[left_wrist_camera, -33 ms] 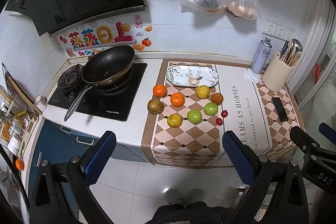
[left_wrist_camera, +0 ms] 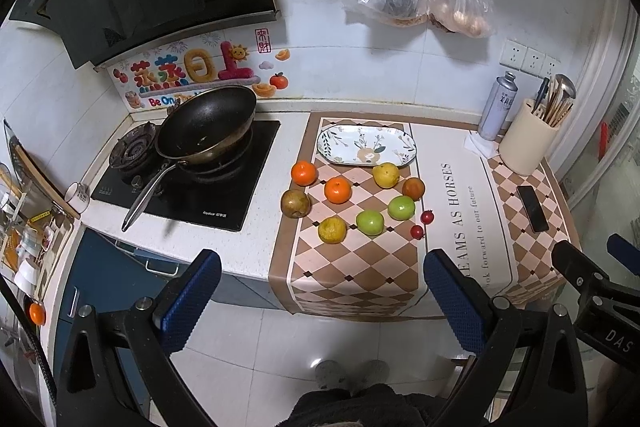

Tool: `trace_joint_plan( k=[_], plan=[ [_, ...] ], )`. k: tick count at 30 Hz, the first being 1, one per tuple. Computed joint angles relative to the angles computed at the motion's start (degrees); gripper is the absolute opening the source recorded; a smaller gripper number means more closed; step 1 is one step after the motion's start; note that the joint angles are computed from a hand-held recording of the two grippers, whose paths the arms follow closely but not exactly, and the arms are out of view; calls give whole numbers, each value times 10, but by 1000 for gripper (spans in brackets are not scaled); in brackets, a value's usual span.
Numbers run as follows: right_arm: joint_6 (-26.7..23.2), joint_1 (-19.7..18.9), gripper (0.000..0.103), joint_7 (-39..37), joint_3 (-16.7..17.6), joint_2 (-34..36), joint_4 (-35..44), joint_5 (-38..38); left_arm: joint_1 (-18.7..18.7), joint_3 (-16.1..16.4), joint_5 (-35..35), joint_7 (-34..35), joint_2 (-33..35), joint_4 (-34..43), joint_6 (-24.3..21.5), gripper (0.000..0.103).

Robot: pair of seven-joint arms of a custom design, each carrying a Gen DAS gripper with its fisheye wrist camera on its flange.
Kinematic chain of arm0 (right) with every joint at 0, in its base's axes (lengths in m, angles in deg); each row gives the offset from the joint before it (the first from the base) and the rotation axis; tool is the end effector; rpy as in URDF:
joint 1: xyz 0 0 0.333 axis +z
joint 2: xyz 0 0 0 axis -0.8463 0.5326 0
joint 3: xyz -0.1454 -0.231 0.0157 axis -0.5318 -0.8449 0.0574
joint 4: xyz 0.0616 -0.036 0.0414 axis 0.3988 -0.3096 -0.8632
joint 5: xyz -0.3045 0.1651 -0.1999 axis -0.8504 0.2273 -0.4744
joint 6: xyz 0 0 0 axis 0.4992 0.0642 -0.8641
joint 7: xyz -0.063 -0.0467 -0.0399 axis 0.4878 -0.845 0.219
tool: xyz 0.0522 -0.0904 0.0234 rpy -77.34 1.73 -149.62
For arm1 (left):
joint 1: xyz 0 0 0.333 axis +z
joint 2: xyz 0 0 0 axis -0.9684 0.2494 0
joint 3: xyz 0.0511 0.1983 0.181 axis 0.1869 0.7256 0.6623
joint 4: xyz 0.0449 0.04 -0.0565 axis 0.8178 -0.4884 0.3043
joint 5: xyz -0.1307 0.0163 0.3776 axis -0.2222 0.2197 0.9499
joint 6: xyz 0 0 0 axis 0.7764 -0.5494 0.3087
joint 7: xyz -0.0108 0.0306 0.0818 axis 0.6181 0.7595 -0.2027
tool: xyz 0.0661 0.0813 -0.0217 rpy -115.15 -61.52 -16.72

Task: Organize fruits

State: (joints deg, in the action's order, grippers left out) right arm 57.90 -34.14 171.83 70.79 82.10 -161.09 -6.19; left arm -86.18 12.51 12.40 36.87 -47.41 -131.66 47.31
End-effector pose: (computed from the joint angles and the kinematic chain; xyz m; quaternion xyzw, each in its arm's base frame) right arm 0.4745 0.2848 0.7067 -0.5408 0.7793 -0.2526 0.1907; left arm 0.5721 -0.2262 0.6472 -0.5679 0.7575 -0.2416 0.2127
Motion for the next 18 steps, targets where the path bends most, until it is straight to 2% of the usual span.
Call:
trace_joint_plan(
  k=[18],
  plan=[
    [2, -1, 103, 2, 0, 1, 2, -1, 0, 0, -5, 3, -10, -18, 14, 103]
  ],
)
